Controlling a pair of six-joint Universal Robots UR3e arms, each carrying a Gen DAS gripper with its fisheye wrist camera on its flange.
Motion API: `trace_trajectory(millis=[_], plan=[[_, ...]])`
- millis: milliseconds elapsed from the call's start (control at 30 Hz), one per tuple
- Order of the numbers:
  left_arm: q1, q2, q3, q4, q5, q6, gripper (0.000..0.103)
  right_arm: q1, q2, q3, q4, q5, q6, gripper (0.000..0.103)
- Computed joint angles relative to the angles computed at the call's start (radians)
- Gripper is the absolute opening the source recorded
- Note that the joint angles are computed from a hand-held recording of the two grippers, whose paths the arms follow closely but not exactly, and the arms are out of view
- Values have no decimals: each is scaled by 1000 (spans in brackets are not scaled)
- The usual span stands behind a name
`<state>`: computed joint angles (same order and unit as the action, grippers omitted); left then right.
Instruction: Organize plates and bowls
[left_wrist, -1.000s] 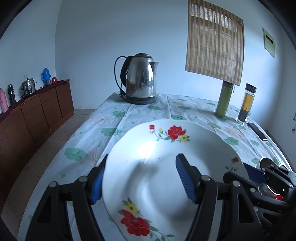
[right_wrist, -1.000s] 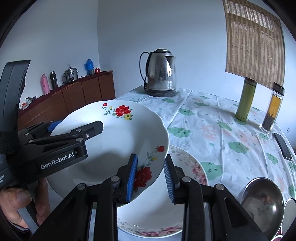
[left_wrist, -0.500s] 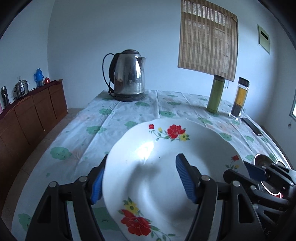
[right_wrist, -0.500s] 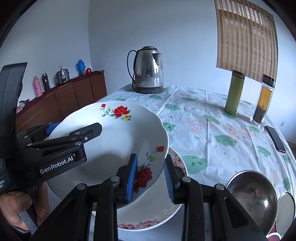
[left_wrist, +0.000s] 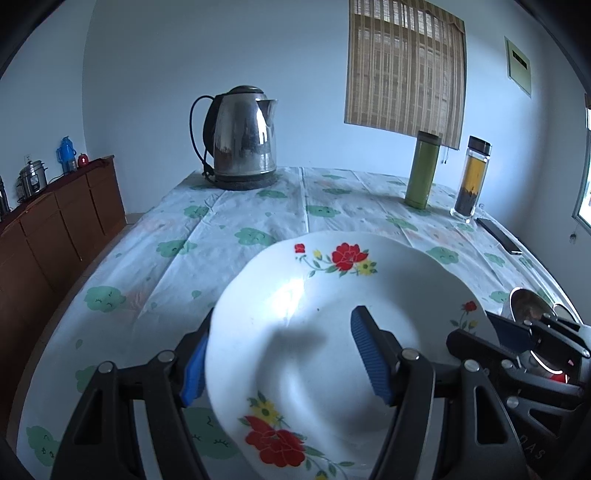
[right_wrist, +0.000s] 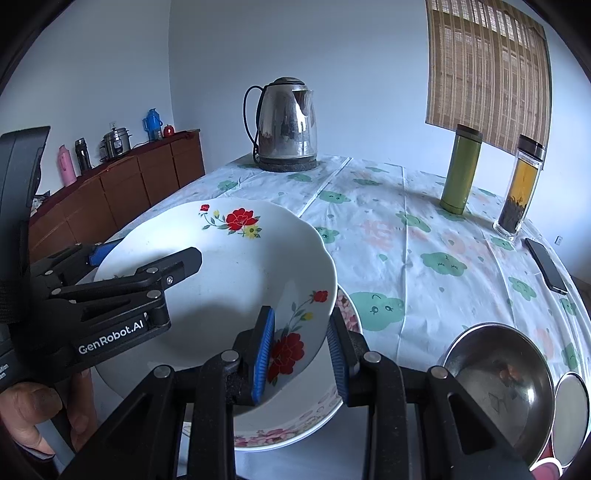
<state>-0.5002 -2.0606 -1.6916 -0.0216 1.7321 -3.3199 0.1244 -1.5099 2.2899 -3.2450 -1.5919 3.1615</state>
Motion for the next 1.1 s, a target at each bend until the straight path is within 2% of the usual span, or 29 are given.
trace_trajectory(millis=[1100], plan=[[-27,-38,42,-41,13,38,69,2,7,-14,58,-35,10,31]])
